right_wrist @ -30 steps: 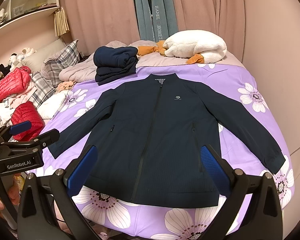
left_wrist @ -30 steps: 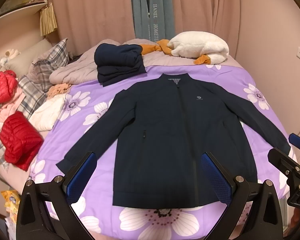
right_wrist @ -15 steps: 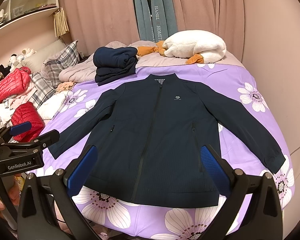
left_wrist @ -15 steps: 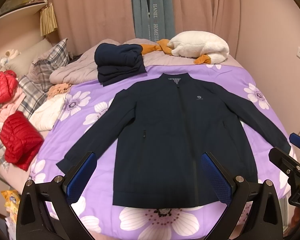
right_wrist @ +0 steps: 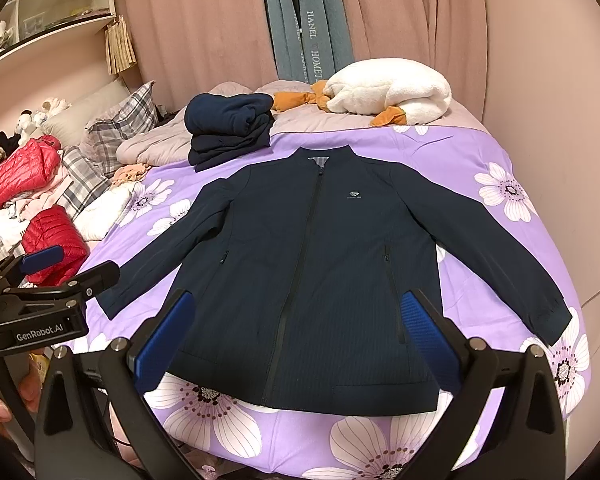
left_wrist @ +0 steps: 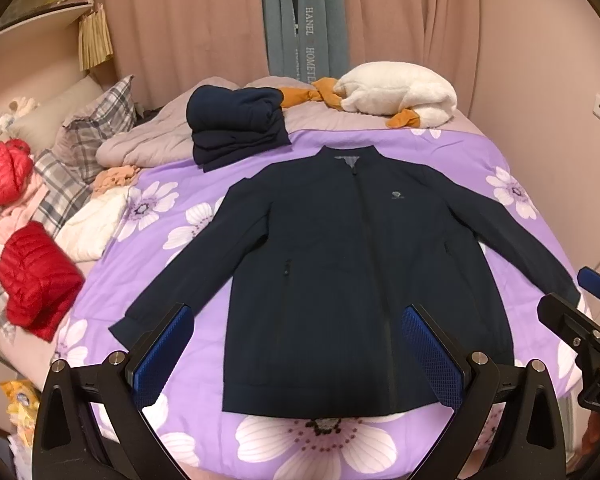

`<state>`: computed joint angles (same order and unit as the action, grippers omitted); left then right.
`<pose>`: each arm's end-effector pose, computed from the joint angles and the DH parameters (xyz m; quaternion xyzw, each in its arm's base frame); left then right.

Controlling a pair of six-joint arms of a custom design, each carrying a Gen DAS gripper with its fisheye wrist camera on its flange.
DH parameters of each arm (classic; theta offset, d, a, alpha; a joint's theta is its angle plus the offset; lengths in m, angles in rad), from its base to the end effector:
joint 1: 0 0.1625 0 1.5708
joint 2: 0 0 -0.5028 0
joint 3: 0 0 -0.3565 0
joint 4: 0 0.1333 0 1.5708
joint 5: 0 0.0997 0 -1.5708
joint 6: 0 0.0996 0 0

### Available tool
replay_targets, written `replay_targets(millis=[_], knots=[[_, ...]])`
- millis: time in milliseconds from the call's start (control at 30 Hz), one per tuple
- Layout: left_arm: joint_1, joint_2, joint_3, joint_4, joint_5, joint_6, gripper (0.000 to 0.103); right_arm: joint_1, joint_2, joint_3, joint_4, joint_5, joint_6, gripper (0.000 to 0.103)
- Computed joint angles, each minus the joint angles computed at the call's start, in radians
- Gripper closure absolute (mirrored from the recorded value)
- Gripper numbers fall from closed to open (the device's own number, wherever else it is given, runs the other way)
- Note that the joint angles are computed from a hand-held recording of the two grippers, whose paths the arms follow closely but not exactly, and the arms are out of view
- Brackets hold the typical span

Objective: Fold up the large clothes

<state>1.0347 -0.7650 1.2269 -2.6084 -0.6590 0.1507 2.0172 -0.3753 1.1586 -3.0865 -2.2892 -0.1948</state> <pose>-0.2257 -0.7949 0.3550 0.1722 0.8527 -0.3310 0.3655 0.4258 -0.7327 0.1062 0.1560 -0.8692 0.3737 0.2836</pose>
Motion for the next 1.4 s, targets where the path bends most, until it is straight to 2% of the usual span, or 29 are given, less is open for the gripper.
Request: replay_targets(millis=[100,167,200,300,333,400,433,533,633,700,767,833,933,1000,1133,1267,1333,1400], knots=[[0.004,0.002,-0.003,-0.005,-0.01,0.001,0.0,-0.004,-0.003,0.002,-0.002,0.005,0.002,0.0],[0.01,0.002,-0.008,-0.004,-0.034,-0.003,0.0,-0.012,-0.012,0.02,-0.02,0.034,0.007,0.0],[0.018,0.003,-0.012,-0.006,-0.066,-0.005,0.0,-0.02,-0.021,0.035,-0.031,0.069,0.013,0.0],[0.055,0.007,-0.038,0.017,-0.197,-0.044,0.0,-0.072,-0.069,0.116,-0.08,0.269,0.071,0.0],[0.07,0.009,-0.049,0.024,-0.25,-0.057,0.0,-0.103,-0.087,0.152,-0.112,0.352,0.12,0.0],[0.105,0.017,-0.068,0.025,-0.361,-0.082,0.0,-0.146,-0.102,0.204,-0.18,0.441,0.194,0.0],[0.122,0.023,-0.077,0.023,-0.41,-0.091,0.0,-0.17,-0.108,0.233,-0.225,0.476,0.225,0.0],[0.157,0.041,-0.086,-0.01,-0.496,-0.104,0.0,-0.225,-0.113,0.302,-0.344,0.503,0.304,0.0],[0.174,0.045,-0.069,-0.074,-0.55,-0.09,0.0,-0.283,-0.123,0.385,-0.464,0.527,0.414,0.0],[0.179,0.049,-0.06,-0.106,-0.559,-0.064,0.0,-0.313,-0.126,0.432,-0.557,0.515,0.469,0.0],[0.179,0.054,-0.063,-0.108,-0.558,-0.047,0.0,-0.328,-0.129,0.463,-0.611,0.458,0.496,0.0],[0.18,0.067,-0.092,-0.066,-0.555,-0.046,0.0,-0.353,-0.137,0.492,-0.642,0.41,0.533,0.0],[0.195,0.085,-0.145,0.012,-0.601,-0.069,0.0,-0.4,-0.144,0.523,-0.681,0.397,0.662,0.0],[0.196,0.1,-0.175,0.043,-0.605,-0.075,0.0,-0.424,-0.14,0.519,-0.711,0.384,0.702,0.0],[0.188,0.131,-0.221,0.041,-0.542,-0.055,0.0,-0.44,-0.122,0.442,-0.695,0.344,0.74,0.0],[0.198,0.162,-0.277,0.062,-0.532,-0.073,0.0,-0.464,-0.09,0.34,-0.675,0.319,0.755,0.006],[0.2,0.181,-0.311,0.08,-0.518,-0.081,0.0,-0.467,-0.073,0.291,-0.69,0.293,0.764,0.006],[0.202,0.197,-0.341,0.097,-0.509,-0.085,0.0,-0.465,-0.045,0.217,-0.701,0.232,0.764,0.007]])
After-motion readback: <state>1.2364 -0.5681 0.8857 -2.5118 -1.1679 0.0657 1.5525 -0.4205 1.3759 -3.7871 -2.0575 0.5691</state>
